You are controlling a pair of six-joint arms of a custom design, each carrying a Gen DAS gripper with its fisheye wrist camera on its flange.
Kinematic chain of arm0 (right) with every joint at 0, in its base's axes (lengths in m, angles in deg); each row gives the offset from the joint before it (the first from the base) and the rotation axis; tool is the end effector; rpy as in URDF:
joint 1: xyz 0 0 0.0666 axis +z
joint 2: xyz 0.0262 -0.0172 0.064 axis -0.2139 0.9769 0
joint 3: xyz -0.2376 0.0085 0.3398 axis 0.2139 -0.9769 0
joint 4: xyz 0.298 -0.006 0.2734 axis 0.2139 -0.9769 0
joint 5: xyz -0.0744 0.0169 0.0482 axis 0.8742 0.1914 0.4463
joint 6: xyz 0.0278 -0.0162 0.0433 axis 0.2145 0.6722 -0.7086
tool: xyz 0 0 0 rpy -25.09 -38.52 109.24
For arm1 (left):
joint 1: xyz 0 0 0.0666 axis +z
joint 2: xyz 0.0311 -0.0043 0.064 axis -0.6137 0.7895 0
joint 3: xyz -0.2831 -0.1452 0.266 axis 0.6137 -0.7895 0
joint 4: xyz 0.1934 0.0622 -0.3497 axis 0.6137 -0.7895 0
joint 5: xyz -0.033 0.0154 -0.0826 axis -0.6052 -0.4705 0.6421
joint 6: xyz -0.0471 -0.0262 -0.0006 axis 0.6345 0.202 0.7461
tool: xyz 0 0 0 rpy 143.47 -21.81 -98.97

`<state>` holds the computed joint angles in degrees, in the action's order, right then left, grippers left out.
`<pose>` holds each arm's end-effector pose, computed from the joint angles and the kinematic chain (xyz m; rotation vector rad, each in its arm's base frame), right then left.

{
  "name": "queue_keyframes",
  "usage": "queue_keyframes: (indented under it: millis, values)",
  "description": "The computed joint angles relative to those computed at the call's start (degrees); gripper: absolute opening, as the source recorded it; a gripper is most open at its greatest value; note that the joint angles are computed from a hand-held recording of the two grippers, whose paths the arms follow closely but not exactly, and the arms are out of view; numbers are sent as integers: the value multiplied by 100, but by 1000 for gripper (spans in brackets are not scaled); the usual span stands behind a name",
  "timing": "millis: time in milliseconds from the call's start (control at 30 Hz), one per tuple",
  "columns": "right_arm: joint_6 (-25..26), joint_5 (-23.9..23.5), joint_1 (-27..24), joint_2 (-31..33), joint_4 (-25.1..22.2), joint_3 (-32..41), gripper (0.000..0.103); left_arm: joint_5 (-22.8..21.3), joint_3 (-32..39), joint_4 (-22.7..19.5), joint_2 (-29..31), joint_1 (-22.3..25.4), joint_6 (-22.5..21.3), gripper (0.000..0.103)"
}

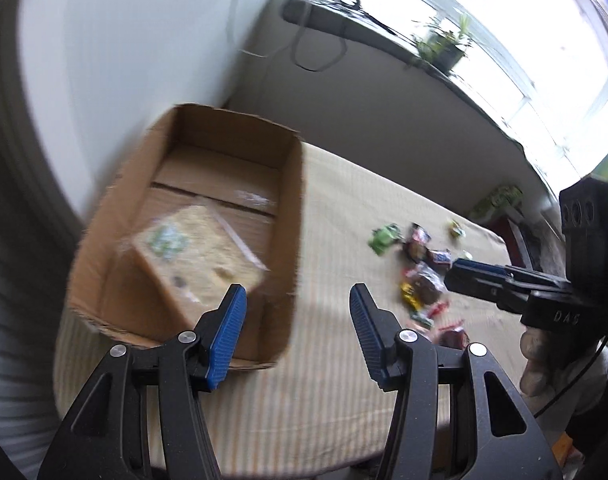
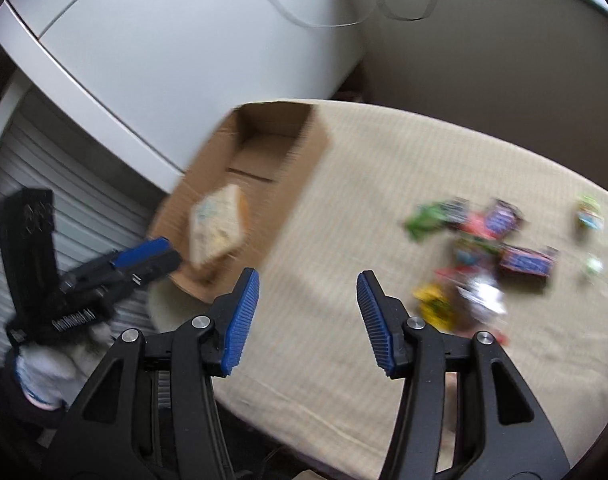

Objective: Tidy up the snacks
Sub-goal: 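Grasp the pink candy with the left tool while the right tool grasps the red-trimmed snack bag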

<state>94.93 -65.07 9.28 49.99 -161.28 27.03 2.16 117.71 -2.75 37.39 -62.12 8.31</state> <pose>0.5030 0.2166 0.5663 -0.9957 2.5122 0.6835 0.3475 -0.1496 0.5748 -0.6142 2.4101 -0.3112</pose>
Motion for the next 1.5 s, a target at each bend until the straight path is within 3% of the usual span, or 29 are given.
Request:
queue_keyframes:
  millis: [133, 333, 467, 767, 1033, 1233, 1500]
  values:
    - [169, 682, -311, -320, 112, -411, 54, 240, 90, 175, 206, -108, -189, 52]
    - [291, 983, -849, -712, 272, -1108, 54, 600, 189, 353, 539, -243, -347, 52]
    - [166, 1300, -934, -849, 453, -1515, 54, 893, 279, 415, 793, -371, -504, 52]
    - [85, 1276, -1134, -982, 611, -2032, 54, 1479, 408, 538, 1308, -649, -745, 52]
    - [-33, 1252, -1004, -872, 782, -2176, 54, 1540, 881, 330, 1849, -670, -1636, 52]
    - [-63, 1280, -1012, -751, 776, -2184, 54, 1923, 1226, 100, 2203, -617, -2509, 52]
    - [27, 1216, -1175, -768, 701, -2196, 53, 2309, 1337, 98, 2409, -467, -2596, 51]
